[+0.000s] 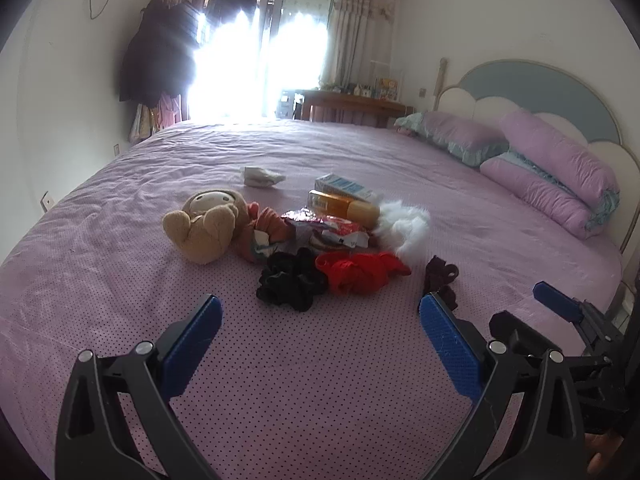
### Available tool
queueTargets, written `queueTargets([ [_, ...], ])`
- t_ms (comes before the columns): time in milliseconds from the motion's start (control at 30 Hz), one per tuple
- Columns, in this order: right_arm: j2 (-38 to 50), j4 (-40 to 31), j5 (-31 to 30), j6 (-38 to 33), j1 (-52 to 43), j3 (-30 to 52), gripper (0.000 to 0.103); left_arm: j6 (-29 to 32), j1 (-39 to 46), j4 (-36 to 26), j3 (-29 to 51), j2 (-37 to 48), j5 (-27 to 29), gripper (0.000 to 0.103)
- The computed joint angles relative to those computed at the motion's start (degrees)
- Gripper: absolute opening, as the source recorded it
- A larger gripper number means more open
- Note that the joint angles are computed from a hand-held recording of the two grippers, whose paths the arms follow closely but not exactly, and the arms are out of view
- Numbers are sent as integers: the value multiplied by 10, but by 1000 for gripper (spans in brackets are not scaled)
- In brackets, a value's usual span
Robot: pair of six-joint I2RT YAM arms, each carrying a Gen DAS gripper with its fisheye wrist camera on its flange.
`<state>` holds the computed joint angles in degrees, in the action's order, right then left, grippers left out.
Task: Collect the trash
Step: 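Grasp the dark-red cloth with the right gripper while the left gripper approaches the black cloth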
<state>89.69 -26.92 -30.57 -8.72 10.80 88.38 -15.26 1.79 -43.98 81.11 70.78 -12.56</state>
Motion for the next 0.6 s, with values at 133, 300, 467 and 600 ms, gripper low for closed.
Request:
queueTargets([
  [133,18,-13,9,-9,2,17,95,14,-7,13,-12,5,-11,99],
  [300,57,-32,12,-11,5,50,95,26,12,37,-29,4,35,99],
  [467,130,-78,17,-17,11,133,95,21,37,63,-34,21,45,99],
  [600,199,-136,34,-19,24,227,93,7,59,49,-24,38,75,99],
])
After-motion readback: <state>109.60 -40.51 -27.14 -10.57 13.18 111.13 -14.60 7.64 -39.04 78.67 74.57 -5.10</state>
